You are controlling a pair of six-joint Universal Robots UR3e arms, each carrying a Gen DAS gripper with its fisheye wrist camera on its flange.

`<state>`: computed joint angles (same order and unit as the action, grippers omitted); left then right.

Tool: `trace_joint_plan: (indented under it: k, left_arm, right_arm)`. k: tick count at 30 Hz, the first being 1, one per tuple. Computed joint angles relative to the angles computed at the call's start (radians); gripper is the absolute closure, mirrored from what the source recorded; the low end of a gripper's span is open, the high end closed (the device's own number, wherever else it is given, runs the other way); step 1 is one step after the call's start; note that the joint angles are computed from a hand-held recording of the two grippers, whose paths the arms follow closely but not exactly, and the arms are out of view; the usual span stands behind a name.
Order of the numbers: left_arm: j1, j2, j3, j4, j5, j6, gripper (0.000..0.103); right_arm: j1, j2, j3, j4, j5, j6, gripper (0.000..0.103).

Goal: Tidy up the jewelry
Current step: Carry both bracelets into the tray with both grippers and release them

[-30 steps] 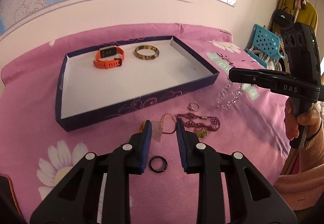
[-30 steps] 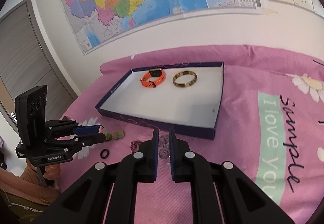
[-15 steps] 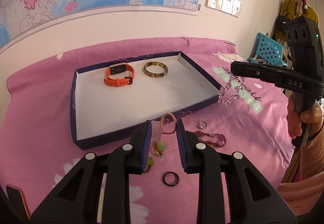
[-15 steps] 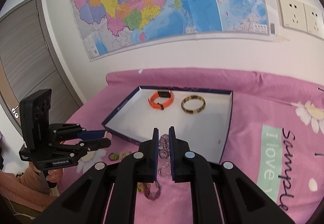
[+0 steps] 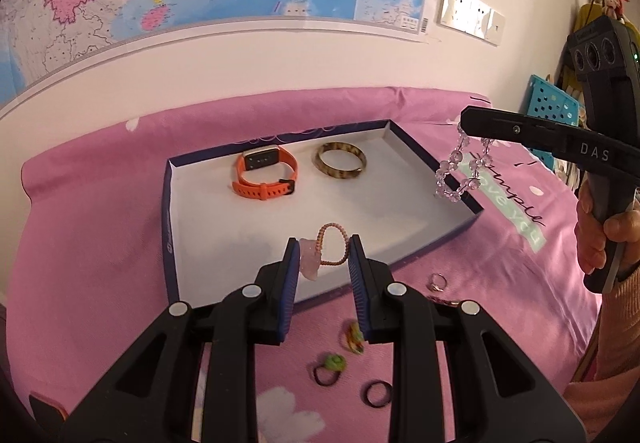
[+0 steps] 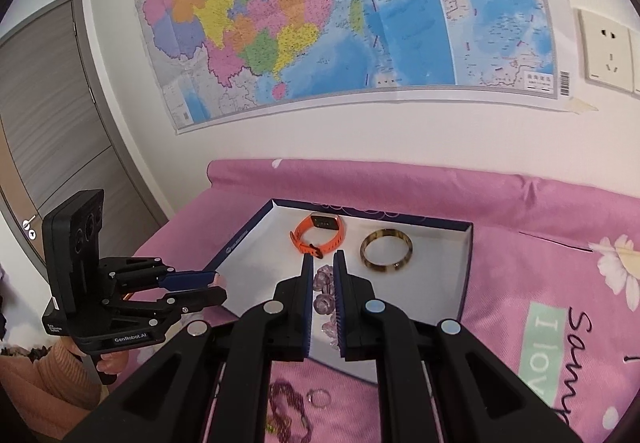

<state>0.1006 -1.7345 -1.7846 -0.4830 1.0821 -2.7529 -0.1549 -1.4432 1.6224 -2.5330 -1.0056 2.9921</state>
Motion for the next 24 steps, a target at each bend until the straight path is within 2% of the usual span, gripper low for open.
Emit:
trace_joint_plan:
  k: [24]
  left_arm:
    - [-0.061,-0.228,0.262,-0.046,0.108,-0.052,0.078]
  right_arm:
    - [0.082,0.309,-0.293,0.034,-0.062,0.078,0.095]
